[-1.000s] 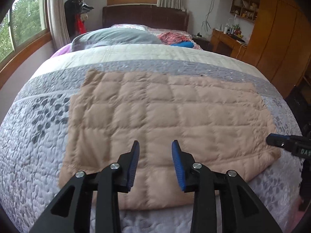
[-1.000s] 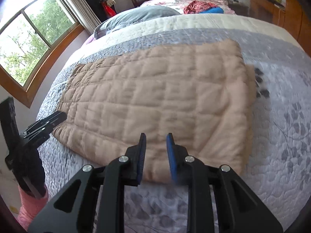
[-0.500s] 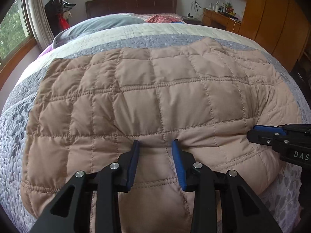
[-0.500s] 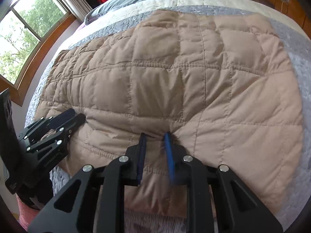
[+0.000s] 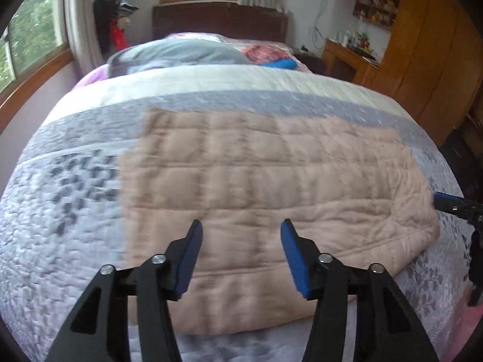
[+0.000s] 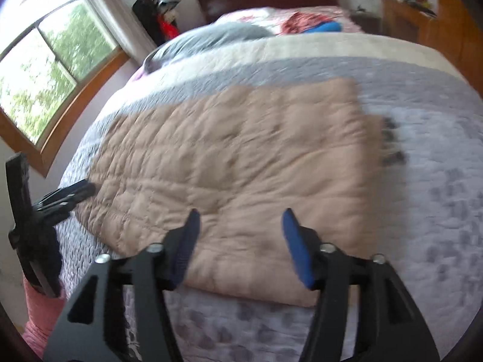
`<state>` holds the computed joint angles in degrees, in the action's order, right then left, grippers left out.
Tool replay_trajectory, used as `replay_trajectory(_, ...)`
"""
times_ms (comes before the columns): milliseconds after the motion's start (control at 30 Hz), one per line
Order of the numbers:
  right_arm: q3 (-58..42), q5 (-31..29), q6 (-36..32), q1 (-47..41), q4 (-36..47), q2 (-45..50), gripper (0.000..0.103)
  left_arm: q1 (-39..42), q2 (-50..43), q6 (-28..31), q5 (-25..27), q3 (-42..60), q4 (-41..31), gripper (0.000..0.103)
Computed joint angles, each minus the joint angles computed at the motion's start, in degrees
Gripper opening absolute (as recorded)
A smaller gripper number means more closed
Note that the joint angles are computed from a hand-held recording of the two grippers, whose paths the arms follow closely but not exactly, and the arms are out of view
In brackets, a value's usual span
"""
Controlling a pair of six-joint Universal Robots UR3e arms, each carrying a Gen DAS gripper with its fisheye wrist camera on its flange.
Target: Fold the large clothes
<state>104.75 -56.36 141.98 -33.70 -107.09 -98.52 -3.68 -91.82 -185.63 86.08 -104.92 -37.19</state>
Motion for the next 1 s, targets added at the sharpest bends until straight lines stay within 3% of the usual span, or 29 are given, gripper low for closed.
replay_trajectory(33, -1.3, 0.2, -0.5, -1.5, 0.7, 1.0, 0.078, 3.7, 2.1, 1.3, -1.4, -1.5, -1.1, 0.067)
replay_trajectory(133, -6.3, 0.4, -1.1, -5.7, 2.3, 7.1, 0.081, 12.2, 4.1, 4.7, -4.6, -3.5, -3.4, 0.075)
replay_trajectory(233, -13.4, 2.4, -1.5, -7.9, 8.1, 16.3, 0.081, 22.9, 2.3, 10.2, -15.8, -4.6, -7.9, 0.076)
replay_trajectory(433, -20.1, 4.3, -0.2, -7.2, 9.6, 27.9, 0.083, 28.6, -7.5, 11.8, -28.5, -2.8, -8.3, 0.078)
replay_trajectory(667, -22.4, 4.3, 1.4, -5.7, 6.5, 32.9, 0.084, 25.2, -17.6, 11.7, -30.2, 6.1, -8.2, 0.089)
replay_trajectory(800, -22.2, 3.9, 1.1, -3.9, 5.4, 32.6, 0.067, 22.5, -22.4, 10.7, -31.2, 13.7, -12.2, 0.089)
replay_trajectory(867, -21.4, 3.7, 1.2, -3.4, 4.3, 31.8, 0.047, 20.4, -23.6, 9.3, -30.2, 16.1, -12.6, 0.082)
replay_trajectory(933, -20.6, 4.6, -0.2, -3.4, 4.4, 30.9, 0.029, 19.0, -22.8, 9.0, -29.8, 16.0, -12.2, 0.05)
replay_trajectory(1000, -18.9, 5.0, -1.0, -3.4, 3.7, 28.7, 0.02, 17.7, -21.5, 8.2, -29.4, 15.1, -10.3, 0.033)
